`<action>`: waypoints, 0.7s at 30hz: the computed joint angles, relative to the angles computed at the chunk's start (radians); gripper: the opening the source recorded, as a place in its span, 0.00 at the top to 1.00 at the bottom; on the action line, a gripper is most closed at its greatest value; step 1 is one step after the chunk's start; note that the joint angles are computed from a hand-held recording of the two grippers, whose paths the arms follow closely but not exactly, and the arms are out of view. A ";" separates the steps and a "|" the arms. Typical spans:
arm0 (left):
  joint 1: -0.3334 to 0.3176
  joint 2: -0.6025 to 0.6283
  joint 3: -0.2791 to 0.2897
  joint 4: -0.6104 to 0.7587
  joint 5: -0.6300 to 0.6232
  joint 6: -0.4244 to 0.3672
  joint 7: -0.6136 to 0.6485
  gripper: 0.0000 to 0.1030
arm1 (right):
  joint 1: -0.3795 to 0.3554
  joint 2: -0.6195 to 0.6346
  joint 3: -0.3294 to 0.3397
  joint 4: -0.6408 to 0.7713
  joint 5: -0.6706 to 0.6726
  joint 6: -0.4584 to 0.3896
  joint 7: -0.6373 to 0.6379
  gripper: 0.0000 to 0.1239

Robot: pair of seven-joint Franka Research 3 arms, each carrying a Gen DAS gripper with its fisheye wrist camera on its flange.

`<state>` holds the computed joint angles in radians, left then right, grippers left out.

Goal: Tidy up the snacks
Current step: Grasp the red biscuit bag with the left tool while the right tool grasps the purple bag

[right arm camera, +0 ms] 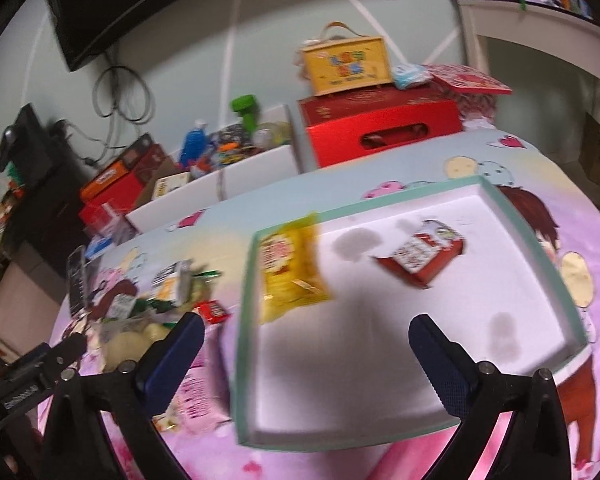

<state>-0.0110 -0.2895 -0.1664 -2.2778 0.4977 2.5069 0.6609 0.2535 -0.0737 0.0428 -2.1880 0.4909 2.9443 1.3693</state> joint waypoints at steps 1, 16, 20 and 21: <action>0.005 -0.012 0.004 -0.015 -0.001 -0.002 -0.010 0.05 | 0.014 -0.001 -0.002 -0.003 0.045 0.009 -0.044 0.17; 0.098 -0.151 0.055 -0.191 -0.051 0.006 -0.116 0.04 | 0.092 0.022 0.040 0.030 0.173 -0.072 -0.280 0.17; 0.082 -0.137 0.074 -0.199 -0.105 0.030 -0.067 0.04 | 0.098 0.037 0.053 0.036 0.125 -0.094 -0.260 0.17; 0.076 -0.132 0.081 -0.199 -0.127 0.034 -0.056 0.04 | 0.098 0.039 0.055 0.036 0.104 -0.099 -0.244 0.17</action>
<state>0.0652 -0.4212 -0.0856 -2.4763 0.3709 2.5409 0.6052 0.3515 -0.0347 0.0980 -2.1521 0.5949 2.8450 1.1250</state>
